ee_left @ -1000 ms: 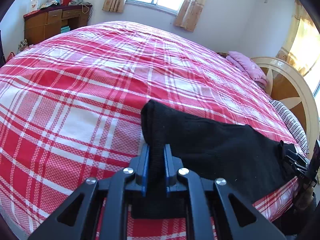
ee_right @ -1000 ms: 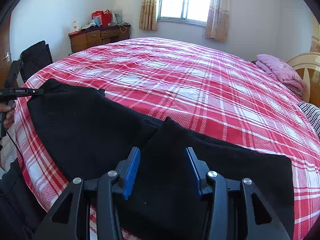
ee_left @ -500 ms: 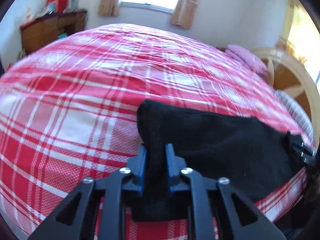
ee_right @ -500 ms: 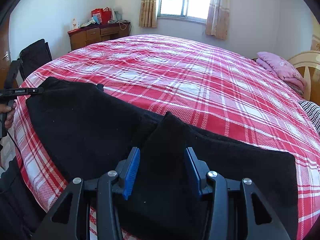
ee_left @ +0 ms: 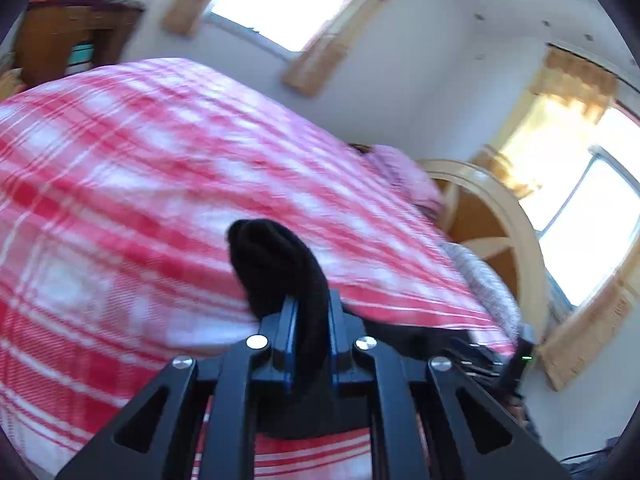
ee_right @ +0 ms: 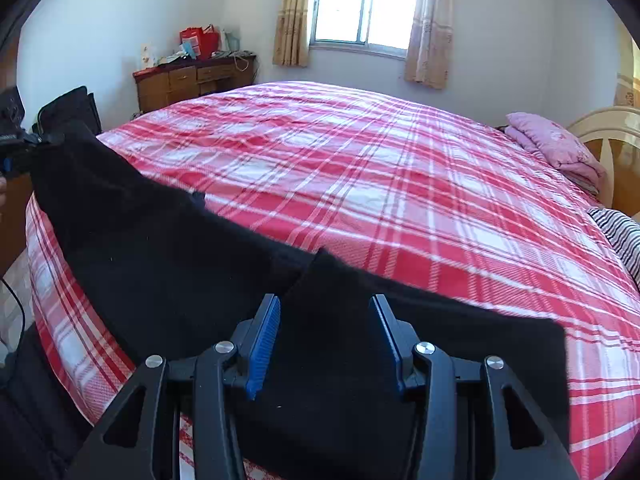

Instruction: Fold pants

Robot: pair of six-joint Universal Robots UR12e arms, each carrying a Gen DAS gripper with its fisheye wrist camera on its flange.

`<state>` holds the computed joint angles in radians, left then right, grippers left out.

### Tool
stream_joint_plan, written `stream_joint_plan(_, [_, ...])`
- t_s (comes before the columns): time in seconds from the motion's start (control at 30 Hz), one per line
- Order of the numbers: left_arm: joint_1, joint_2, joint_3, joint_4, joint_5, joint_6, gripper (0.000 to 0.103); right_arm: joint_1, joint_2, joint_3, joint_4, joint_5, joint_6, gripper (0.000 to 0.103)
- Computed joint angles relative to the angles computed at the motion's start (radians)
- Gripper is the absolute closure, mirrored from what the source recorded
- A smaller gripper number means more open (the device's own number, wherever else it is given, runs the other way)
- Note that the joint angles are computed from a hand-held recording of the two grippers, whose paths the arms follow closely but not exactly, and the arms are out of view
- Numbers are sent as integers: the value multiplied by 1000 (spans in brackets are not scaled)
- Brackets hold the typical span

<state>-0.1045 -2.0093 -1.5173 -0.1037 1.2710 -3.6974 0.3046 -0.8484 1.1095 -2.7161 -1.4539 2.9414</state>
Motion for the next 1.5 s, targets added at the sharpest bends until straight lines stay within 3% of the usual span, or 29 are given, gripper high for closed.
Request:
stream_joint_plan(0.13, [-38,-37,105,-42,-39,59,91,-17,-26,25,-16,22,37,55])
stream_joint_plan(0.33, [-89,-140,307,-136,-115,117,91,-44,-66,84,-37,-27,60,55])
stream_joint_plan(0.5, [-132,-229,462,-238,-163,145,91,-82,-85,122,-65,-43,169,54])
stream_joint_plan(0.77, [-199,-371,704,-481,-194,227,91,-138,-95,138,-91,-72,376,54])
stream_joint_plan(0.93, [-234,-443,831,-614,-187,295,91,-154,-92,141,-92,-60,429,50])
stream_joint_plan(1.17, [-279,-551,1018,-831,-117,384,85,-158,-94,146,-87,-43,424,50])
stream_joint_plan(1.3, [-284,-552,1026,-829,-148,381,70,-164,-98,153,-91,-41,445,50])
stream_joint_plan(1.4, [-277,-491,917,-688,-181,377,58,-168,-106,161,-106,-29,474,50])
stream_joint_plan(1.47, [-275,-437,828,-595,-133,394,39,-168,-110,164,-124,-5,478,50])
stream_joint_plan(1.5, [-273,-428,813,-573,-118,394,35,-166,-112,165,-131,5,475,50])
